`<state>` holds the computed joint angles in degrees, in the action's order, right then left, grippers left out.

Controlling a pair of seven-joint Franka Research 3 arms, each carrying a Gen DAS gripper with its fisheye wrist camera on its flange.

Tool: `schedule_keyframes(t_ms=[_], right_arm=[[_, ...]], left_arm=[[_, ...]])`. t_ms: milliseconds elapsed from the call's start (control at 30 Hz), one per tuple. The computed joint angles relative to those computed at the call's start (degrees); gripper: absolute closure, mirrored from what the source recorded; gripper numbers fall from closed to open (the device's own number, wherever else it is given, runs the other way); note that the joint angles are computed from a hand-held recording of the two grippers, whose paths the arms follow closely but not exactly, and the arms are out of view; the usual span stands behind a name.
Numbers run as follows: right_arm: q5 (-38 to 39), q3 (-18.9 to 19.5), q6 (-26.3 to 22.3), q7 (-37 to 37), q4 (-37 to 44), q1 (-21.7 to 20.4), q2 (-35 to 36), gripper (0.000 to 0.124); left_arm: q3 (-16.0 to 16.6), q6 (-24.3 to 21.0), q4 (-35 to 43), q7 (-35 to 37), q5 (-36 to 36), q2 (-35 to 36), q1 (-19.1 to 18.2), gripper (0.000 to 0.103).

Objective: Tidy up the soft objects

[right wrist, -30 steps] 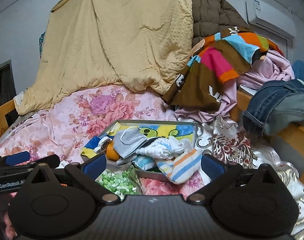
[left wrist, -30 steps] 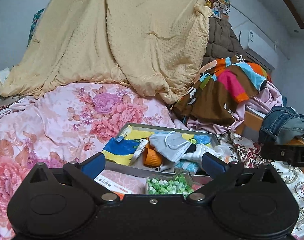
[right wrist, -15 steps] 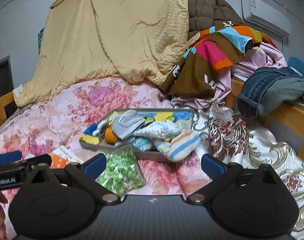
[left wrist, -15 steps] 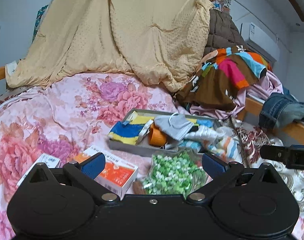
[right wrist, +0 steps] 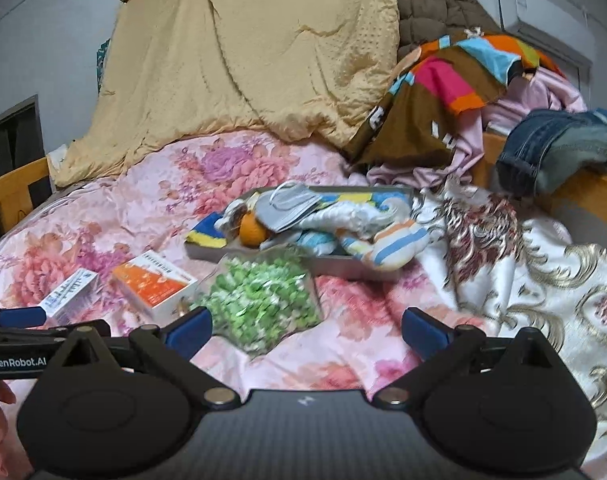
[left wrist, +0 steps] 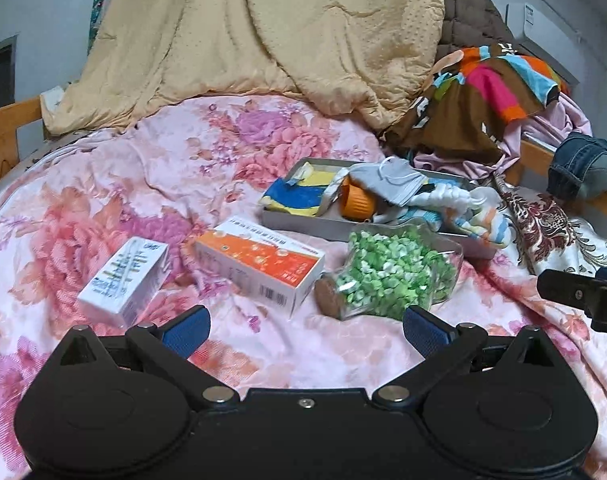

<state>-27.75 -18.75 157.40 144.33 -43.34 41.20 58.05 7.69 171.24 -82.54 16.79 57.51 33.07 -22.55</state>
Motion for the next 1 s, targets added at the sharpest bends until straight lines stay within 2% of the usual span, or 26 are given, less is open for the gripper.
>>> schedule_keyframes(t_ms=[100, 433, 800, 1000], right_arm=[[0.06, -0.18, 0.33, 0.94, -0.82, 0.27, -0.34, 0.021], [0.28, 0.65, 0.14, -0.57, -3.44, 0.99, -1.45, 0.021], [1.29, 1.43, -0.86, -0.97, -3.84, 0.82, -1.61, 0.021], [1.15, 1.36, -1.82, -1.09, -3.61, 1.01, -1.43, 0.021]], left_arm=[[2.75, 0.75, -1.31, -4.85, 3.67, -1.08, -1.91, 0.001], [-0.54, -2.01, -2.97, -7.79, 5.58, -2.66, 0.23, 0.001], [-2.63, -3.04, -3.41, -6.06, 3.73, -2.69, 1.68, 0.001], [-4.21, -3.42, -3.45, -0.88, -1.01, -2.14, 2.67, 0.001]])
